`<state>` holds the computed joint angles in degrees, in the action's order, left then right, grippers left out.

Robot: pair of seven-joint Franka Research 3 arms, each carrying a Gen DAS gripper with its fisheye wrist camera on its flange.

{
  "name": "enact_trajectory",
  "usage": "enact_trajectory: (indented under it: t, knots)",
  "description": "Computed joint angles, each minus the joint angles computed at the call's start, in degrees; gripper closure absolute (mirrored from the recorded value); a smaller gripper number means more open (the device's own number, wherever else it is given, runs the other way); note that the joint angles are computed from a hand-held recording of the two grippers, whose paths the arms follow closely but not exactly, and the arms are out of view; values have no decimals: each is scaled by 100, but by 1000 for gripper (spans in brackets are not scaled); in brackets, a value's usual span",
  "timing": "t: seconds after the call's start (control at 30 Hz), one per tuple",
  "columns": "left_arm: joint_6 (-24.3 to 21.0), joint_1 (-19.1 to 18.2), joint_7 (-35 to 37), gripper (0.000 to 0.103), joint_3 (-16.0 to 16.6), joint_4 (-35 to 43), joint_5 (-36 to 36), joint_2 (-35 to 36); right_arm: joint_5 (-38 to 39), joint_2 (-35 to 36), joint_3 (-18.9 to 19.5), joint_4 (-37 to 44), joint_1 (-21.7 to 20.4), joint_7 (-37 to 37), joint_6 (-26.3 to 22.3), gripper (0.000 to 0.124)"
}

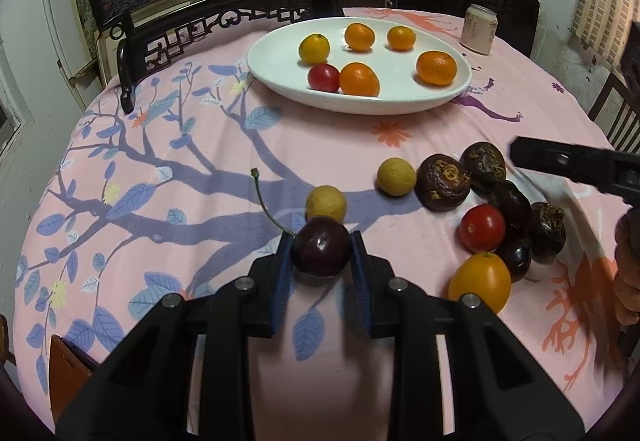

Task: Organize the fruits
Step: 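Grasp a dark purple plum with the left tool while the right grasps a dark brown fruit, then carry both dark fruits over the white plate and open both tools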

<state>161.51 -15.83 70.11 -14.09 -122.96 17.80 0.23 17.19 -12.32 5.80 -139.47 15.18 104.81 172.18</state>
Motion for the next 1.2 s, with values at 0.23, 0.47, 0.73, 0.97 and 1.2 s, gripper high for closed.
enact_trajectory:
  t: [0.23,0.47,0.73,0.97,1.2]
  knots:
    - [-67,-14,63,74,-7,48,-9,62,-1056,484,239,398,-345,747,-295,69]
    - [-152,-22,130,74,-8,86,-4,117,-1169,406,55,363,-106,487,-410,85]
    - [285,35,-139,74,41,-47,47,-48,-553,-31,-70,-36,-61,194,-53,86]
    - [-64,18,-502,74,64,1160,338,532,-113,-146,-168,109,-171,138,230,85]
    - [-724,-177,-793,74,221,2938,370,1792,381,732,-304,1263,-3,-399,45,85]
